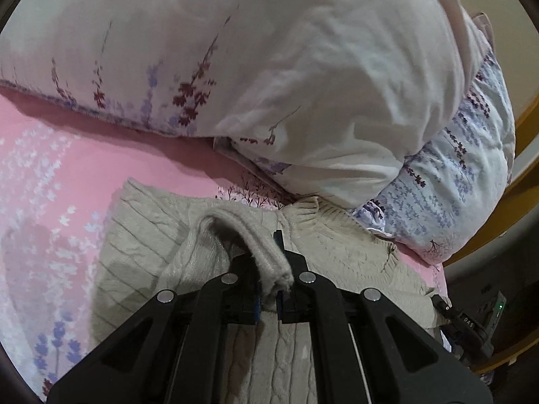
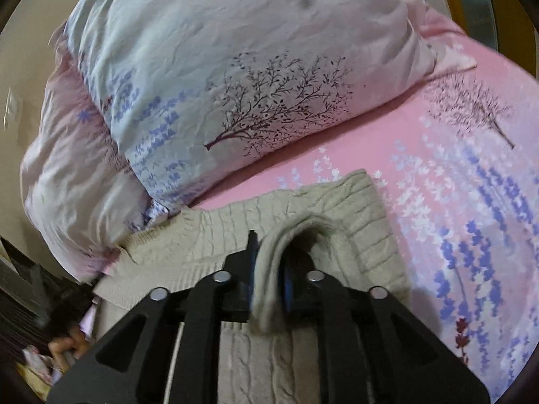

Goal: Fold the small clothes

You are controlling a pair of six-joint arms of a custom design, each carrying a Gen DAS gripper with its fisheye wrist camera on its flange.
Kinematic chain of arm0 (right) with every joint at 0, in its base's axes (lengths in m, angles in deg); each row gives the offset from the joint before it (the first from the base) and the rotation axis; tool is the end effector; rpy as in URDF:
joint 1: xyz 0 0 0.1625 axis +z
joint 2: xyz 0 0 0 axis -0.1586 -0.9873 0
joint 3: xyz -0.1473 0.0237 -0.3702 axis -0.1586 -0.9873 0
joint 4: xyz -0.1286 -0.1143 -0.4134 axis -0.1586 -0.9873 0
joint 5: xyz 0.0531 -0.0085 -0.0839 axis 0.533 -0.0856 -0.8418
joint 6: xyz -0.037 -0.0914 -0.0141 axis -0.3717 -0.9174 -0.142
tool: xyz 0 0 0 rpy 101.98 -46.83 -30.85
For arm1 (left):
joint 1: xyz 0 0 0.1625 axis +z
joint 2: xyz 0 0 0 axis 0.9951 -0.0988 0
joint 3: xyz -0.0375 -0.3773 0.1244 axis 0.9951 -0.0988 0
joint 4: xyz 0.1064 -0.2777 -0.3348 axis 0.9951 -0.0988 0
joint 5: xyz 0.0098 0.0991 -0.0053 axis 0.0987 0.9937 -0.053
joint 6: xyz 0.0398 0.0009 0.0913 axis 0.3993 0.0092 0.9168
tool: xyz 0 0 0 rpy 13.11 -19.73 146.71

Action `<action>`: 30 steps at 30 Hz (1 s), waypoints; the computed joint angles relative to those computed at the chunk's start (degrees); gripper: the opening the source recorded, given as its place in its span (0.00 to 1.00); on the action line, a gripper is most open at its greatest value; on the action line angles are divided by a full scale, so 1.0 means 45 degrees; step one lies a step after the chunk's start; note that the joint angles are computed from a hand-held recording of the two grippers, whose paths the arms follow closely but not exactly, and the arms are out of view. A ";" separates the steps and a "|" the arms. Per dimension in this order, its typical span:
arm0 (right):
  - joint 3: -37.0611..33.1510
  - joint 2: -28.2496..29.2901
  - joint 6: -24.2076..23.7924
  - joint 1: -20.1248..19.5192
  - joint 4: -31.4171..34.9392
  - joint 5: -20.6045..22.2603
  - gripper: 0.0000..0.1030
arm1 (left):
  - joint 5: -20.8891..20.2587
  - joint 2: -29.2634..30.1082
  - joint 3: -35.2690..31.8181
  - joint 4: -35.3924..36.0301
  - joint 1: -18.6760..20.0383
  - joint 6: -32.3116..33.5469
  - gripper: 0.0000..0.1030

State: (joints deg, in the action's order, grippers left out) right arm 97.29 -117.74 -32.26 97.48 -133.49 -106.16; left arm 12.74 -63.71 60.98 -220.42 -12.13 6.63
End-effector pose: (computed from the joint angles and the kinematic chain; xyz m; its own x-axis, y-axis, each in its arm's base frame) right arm 0.1131 -0.6450 0.0841 -0.9648 -0.2079 0.1608 -0.2610 0.8295 -0.4937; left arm 0.0406 -0.5014 0.2520 -0.9206 -0.3545 -0.1639 -0.0778 0.5778 -0.8125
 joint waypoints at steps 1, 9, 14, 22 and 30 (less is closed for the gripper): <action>-0.0067 -0.0019 0.0192 -0.0066 0.0161 0.0268 0.25 | 0.0000 0.0047 -0.0044 0.0034 0.0017 -0.0018 0.05; -0.0485 0.0120 0.1031 -0.0135 0.0635 0.0695 0.51 | -0.0418 0.0225 -0.0237 0.0082 0.0197 -0.0115 0.15; -0.0395 0.0110 0.0791 0.0075 0.0290 0.0199 0.52 | -0.0657 -0.0049 -0.0156 -0.0020 0.0037 0.0286 0.65; 0.1431 -0.1539 -0.1028 -0.0229 -0.1569 -0.0640 0.52 | 0.0413 -0.2485 0.1492 -0.0047 -0.0961 0.1654 0.62; 0.2725 -0.2752 -0.2162 -0.0827 -0.0729 -0.0583 0.43 | 0.0757 -0.4508 0.3132 0.2400 -0.1875 0.1773 0.42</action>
